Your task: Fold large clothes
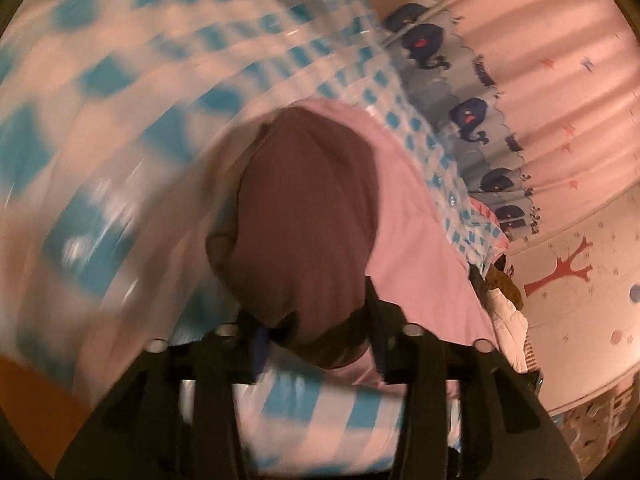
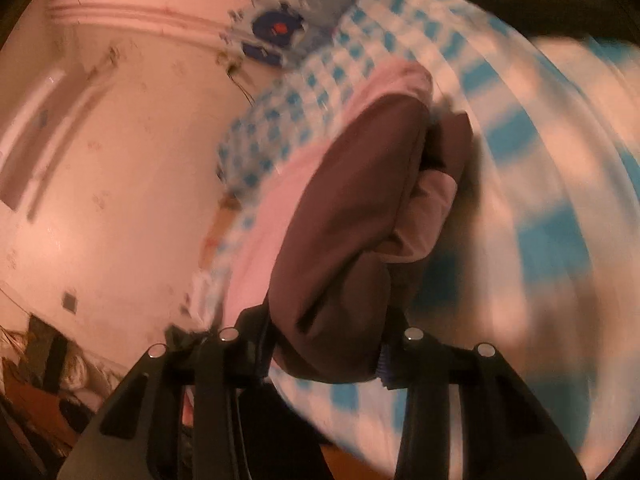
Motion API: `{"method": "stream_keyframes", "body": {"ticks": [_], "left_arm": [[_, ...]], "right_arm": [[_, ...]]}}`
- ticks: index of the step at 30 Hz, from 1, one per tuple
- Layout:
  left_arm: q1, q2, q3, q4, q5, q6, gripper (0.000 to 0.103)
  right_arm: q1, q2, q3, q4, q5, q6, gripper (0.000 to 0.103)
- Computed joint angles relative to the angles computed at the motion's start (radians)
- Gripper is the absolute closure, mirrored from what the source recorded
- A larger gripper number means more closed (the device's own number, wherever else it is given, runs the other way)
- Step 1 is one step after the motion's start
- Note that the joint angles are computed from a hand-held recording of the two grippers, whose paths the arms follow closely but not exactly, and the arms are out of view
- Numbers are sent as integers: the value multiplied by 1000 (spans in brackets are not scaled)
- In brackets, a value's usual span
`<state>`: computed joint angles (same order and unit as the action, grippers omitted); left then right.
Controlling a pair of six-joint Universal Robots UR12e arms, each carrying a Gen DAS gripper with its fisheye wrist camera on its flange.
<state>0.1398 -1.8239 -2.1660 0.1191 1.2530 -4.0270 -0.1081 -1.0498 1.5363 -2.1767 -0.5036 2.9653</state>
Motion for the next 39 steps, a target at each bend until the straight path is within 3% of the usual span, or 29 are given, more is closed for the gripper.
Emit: {"method": "stream_keyframes", "body": {"ticks": [2,4,6,7,9,11,12,14,16,19,21,23,24,26,28,32,36,37,39], "left_arm": [[9,-6,-42,3,-25,-75,43],[17,-5,-56,4,-33,-112,41],[-2,7,-54,24,42,-72,30],[-12,10,-49,14,72,-59,28],[-21,-2,-36,7,94,-56,20],[-33,-15,-22,-24,130,-64,19],[-31,-25,-22,-4,124,-73,18],[-30,-39,-19,17,120,-110,17],[-22,-57,-13,59,119,-147,17],[-20,-67,-3,78,124,-197,16],[-17,-72,-5,93,118,-194,16],[-16,-82,-12,128,112,-195,15],[-13,-99,-17,187,95,-191,13],[-11,-116,-18,263,67,-178,12],[-29,-106,-3,207,127,-157,12],[-40,-98,1,178,151,-173,12],[-44,-118,18,181,161,-223,12],[-43,-124,24,185,160,-242,11],[-43,-133,35,191,167,-268,10]], "right_arm": [[-5,-16,19,123,-67,-66,50],[-22,-19,41,98,-83,-12,46],[-25,-36,63,-82,-160,96,38],[-18,-49,63,-187,-253,163,33],[8,-58,64,-392,-362,243,31],[44,-52,35,-512,-391,232,17],[70,-40,5,-542,-407,204,17],[136,-2,-81,-520,-426,102,17],[212,65,-203,-439,-458,-1,17],[304,202,-421,-311,-523,-63,17],[345,262,-495,-271,-583,-88,17],[392,359,-615,-173,-728,-126,13],[404,399,-646,-122,-779,-156,10],[406,413,-628,-146,-800,-158,8],[404,402,-607,-163,-807,-168,8],[392,389,-641,-76,-768,-108,8],[372,360,-610,-202,-511,163,7],[380,361,-605,-223,-485,200,7],[412,361,-558,-298,-560,148,7]]}}
